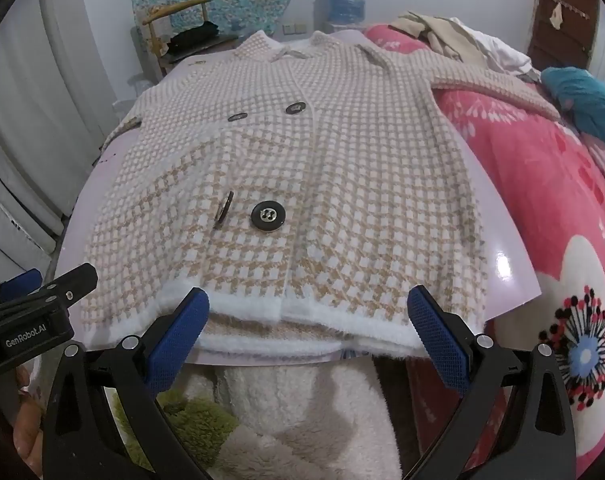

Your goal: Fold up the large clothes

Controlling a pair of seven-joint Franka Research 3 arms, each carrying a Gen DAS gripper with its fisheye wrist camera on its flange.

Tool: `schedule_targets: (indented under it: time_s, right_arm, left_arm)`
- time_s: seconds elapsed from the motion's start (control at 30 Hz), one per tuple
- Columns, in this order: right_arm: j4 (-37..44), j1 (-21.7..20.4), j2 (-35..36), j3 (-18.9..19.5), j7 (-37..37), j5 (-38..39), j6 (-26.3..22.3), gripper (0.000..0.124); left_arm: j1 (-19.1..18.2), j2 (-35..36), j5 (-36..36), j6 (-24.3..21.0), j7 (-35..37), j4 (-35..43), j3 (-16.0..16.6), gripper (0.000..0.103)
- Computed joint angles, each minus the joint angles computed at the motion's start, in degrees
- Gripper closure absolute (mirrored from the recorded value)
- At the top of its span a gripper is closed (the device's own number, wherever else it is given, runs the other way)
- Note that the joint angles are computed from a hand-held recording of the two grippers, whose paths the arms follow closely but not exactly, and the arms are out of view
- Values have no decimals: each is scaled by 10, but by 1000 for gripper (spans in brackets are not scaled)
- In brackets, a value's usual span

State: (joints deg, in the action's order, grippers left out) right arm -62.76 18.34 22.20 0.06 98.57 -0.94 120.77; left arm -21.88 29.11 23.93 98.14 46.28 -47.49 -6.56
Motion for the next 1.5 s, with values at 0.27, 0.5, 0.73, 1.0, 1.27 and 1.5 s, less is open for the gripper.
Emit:
schedule_targets:
  time_s: [0.27, 0.5, 0.73, 1.0, 1.27, 1.5]
  right_arm:
    - [4, 5, 2, -1, 4, -3, -1, 28]
    - [3, 5, 0, 0, 4, -5, 0, 28]
    - [26, 2, 11, -1, 0, -1, -12, 28]
    - [42, 4, 18, -2, 1, -2, -19, 28]
    - [33, 5, 15, -3, 2, -4, -14, 28]
    - [30, 5, 13, -2, 2, -4, -12, 28]
  left_arm:
    - [0, 2, -1, -2, 1, 3, 0, 5]
    - [-1, 2, 0, -1, 0, 3, 1, 5]
    - [-1, 2, 1, 0, 0, 3, 1, 5]
    - [-6, 20, -2, -16, 8, 39, 6, 5]
    - [-6, 17, -1, -13, 7, 35, 7, 5]
    - [-5, 14, -2, -13, 7, 31, 6, 5]
